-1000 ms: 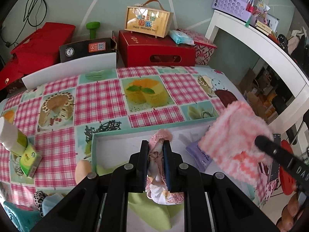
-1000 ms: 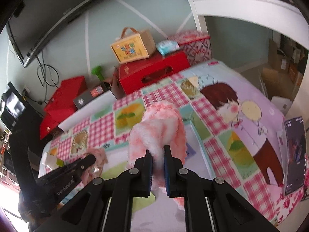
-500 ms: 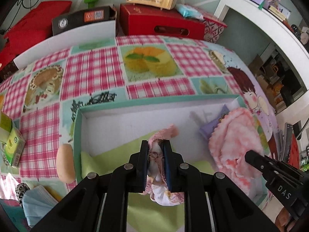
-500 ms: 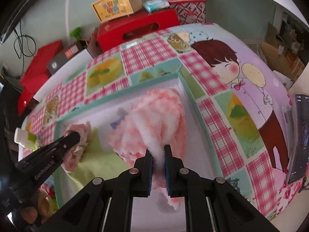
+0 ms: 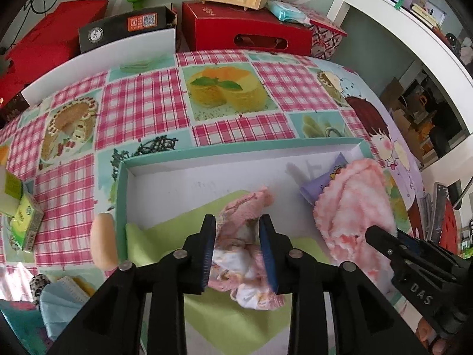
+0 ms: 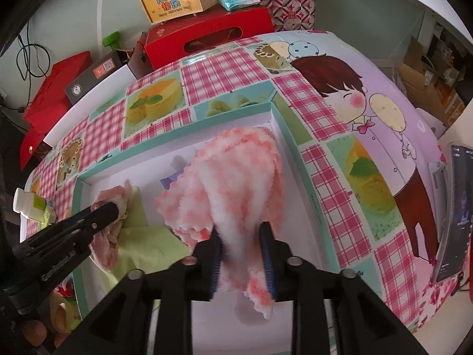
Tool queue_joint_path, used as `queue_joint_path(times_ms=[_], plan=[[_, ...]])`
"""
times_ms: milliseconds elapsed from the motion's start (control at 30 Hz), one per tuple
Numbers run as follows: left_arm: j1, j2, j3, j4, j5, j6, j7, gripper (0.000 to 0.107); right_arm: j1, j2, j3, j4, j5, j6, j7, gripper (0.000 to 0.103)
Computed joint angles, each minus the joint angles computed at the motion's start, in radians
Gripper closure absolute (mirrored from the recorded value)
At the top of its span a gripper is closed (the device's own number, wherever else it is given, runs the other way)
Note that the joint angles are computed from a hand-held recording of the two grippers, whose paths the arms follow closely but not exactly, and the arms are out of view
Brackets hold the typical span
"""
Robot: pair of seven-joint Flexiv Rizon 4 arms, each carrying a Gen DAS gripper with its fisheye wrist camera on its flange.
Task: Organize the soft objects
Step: 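Lower both items into the tray and open both tools, then move both tools back over the remaining pile beside the tray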
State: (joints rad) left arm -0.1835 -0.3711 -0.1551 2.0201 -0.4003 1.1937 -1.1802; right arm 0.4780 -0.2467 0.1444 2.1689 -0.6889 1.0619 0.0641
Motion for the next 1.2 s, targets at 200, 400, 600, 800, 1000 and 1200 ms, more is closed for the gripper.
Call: queue_joint_path(times_ms=[200, 400, 600, 800, 1000, 1200], plan=[[0.016, 0.074, -0.016, 0.042, -0.058, 0.027, 0.043, 0.064, 0.006, 0.023, -0.004, 0.0, -0.057, -0.017, 0.023, 0.06], [0.006, 0.111, 0.003, 0.057, -0.079, 0.031, 0.049, 0.062, 0.003, 0.033, 0.006, -0.008, -0.099, -0.033, 0.037, 0.055], [-0.002, 0.11, 0.026, 0.052, -0.05, 0.031, 0.018, 0.055, 0.005, 0.023, 0.009, -0.018, -0.105, -0.039, 0.034, 0.04], [-0.008, 0.092, 0.047, 0.036, 0.008, 0.021, -0.042, 0.043, 0.008, 0.008, 0.01, -0.029, -0.084, -0.046, 0.018, 0.031], [0.005, 0.07, 0.056, 0.027, 0.033, 0.019, -0.113, 0.021, 0.007, 0.007, -0.02, -0.006, -0.171, 0.019, 0.08, 0.0], [0.015, 0.064, 0.063, 0.023, 0.058, 0.016, -0.15, 0.019, 0.0, 0.006, -0.012, -0.008, -0.162, 0.01, 0.092, 0.0]])
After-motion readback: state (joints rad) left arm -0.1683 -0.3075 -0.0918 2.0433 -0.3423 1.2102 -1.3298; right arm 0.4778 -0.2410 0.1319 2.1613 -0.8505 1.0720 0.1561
